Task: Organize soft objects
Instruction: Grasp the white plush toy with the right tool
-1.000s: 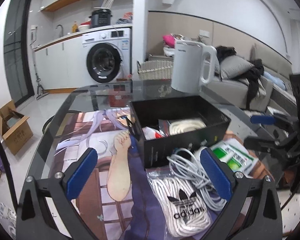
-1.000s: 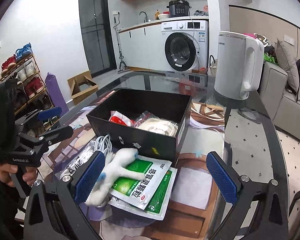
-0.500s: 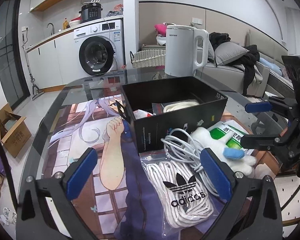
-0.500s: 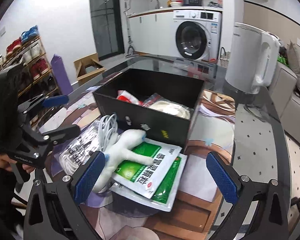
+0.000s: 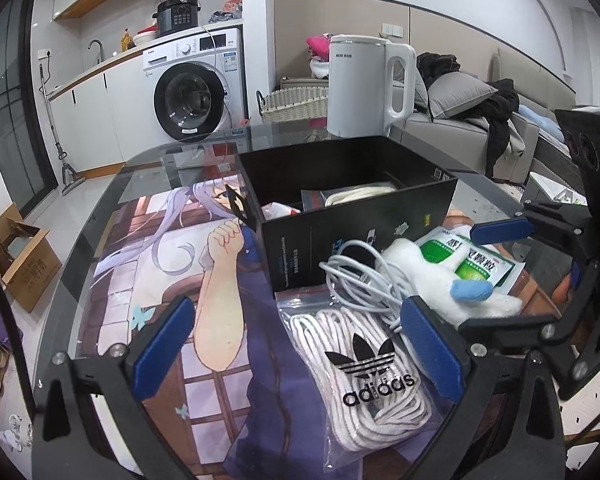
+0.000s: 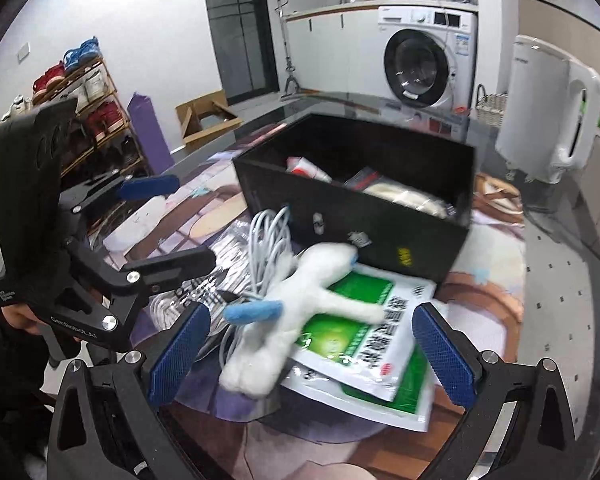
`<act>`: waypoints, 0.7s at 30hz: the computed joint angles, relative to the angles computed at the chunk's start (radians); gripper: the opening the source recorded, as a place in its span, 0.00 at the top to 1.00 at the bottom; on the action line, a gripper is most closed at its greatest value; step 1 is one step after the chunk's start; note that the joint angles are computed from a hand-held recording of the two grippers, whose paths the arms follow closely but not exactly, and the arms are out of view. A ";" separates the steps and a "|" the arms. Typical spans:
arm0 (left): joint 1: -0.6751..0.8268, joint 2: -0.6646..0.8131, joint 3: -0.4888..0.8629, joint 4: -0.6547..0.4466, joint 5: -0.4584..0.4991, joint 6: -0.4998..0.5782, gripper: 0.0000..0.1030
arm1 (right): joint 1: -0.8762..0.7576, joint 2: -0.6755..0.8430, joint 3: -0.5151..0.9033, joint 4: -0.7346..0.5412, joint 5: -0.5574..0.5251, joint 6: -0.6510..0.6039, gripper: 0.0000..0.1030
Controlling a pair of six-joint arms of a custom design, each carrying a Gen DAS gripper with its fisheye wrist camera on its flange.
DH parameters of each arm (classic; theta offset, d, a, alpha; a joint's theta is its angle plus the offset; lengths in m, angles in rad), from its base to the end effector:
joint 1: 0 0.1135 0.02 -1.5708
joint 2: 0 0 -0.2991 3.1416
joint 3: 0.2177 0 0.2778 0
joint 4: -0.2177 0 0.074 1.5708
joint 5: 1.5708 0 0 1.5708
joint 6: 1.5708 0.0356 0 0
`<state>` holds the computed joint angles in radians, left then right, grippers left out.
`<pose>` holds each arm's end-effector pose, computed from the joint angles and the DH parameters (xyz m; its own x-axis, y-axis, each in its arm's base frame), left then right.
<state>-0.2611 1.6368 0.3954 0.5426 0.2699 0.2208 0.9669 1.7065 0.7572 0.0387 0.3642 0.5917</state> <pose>0.2557 -0.0781 0.1050 -0.5087 0.3544 -0.7846 0.5713 0.8207 0.0003 0.1995 0.2669 0.1395 -0.7321 -0.1434 -0.6659 -0.2852 0.9523 0.1085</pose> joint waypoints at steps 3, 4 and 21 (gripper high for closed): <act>0.003 0.008 0.003 -0.003 -0.002 0.007 0.00 | 0.007 0.022 0.007 0.004 0.029 -0.015 0.01; 0.005 0.009 0.005 -0.005 -0.002 0.008 0.00 | 0.007 0.022 0.007 0.002 0.034 -0.020 0.02; 0.011 0.013 0.009 -0.016 0.007 0.019 0.00 | 0.026 0.066 0.042 0.002 0.065 -0.101 0.34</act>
<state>-0.2504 1.6497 0.4041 0.5270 0.2768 0.2399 0.9932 1.7723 0.7995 0.0403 0.4296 0.4904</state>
